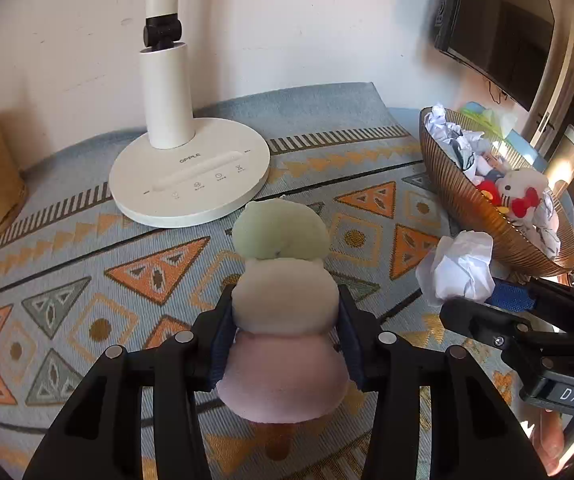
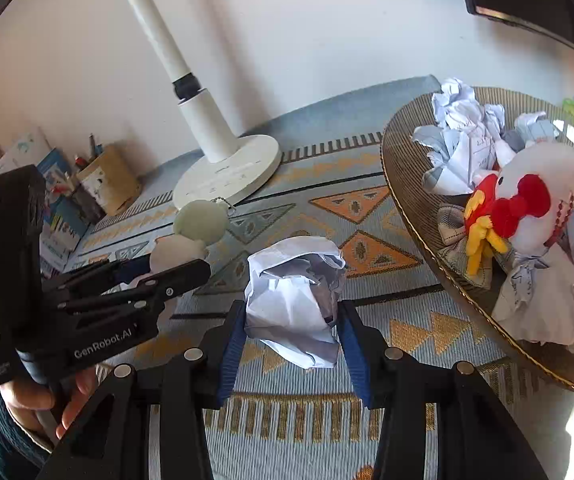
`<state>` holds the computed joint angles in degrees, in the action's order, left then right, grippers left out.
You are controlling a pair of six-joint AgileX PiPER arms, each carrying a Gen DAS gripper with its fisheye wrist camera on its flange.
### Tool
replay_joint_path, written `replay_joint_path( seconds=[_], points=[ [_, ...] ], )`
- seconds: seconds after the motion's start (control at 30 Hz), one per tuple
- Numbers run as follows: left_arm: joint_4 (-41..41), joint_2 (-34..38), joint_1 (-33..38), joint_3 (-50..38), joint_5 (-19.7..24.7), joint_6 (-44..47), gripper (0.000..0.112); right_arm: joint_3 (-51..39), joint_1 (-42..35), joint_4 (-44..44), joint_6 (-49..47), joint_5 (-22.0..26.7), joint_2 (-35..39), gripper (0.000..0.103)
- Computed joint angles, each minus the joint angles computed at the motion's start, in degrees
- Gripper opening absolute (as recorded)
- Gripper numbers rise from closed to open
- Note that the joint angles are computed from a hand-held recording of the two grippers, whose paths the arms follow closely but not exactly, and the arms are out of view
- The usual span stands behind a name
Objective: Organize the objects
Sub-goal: 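Grasp the dango plush with the left tool while the right grasps the paper ball, then lift the dango plush with the left tool while the right lifts the paper ball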
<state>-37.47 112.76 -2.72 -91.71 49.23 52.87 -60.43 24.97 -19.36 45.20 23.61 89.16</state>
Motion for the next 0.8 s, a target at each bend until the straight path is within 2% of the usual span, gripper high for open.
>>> replay_joint_path(
  seconds=[0.13,0.23,0.3,0.33,0.4,0.47,0.53,0.63,0.8],
  points=[
    [-5.0,-10.43,3.0,14.94,-3.92,3.03,0.044,9.06,3.44,-8.6,4.55,-0.41,-7.71,0.045],
    [-7.27,-16.54,2.81,25.49,-11.19,5.23,0.044,12.91,1.57,-3.88,-0.41,-2.73,-9.66,0.045],
    [-9.34,-18.62,2.88,29.73,-14.1,6.5,0.044,13.51,1.46,-6.14,1.5,-1.9,-9.28,0.045],
    [-11.15,-19.12,3.33,30.79,-14.25,7.68,0.044,13.6,1.42,-6.82,2.17,-1.5,-9.05,0.045],
    [-13.77,-20.16,3.24,32.89,-16.41,9.68,0.044,13.47,0.53,-2.88,-1.66,-2.2,-8.64,0.045],
    [-12.38,-19.95,2.42,33.32,-18.84,7.81,0.044,13.19,0.97,-4.38,-0.29,-2.12,-8.08,0.045],
    [-9.75,-19.31,1.76,32.75,-19.3,4.56,0.044,11.89,1.48,-5.3,0.84,-0.67,-6.59,0.045],
    [-9.23,-19.15,1.39,32.8,-19.57,4.3,0.044,12.31,0.73,-3.81,-0.27,-1.53,-6.86,0.045],
    [-8.52,-18.79,1.33,32.51,-19.33,3.42,0.044,13.36,-2.24,5.51,-8.38,-3.73,-7.59,0.046]
  ],
)
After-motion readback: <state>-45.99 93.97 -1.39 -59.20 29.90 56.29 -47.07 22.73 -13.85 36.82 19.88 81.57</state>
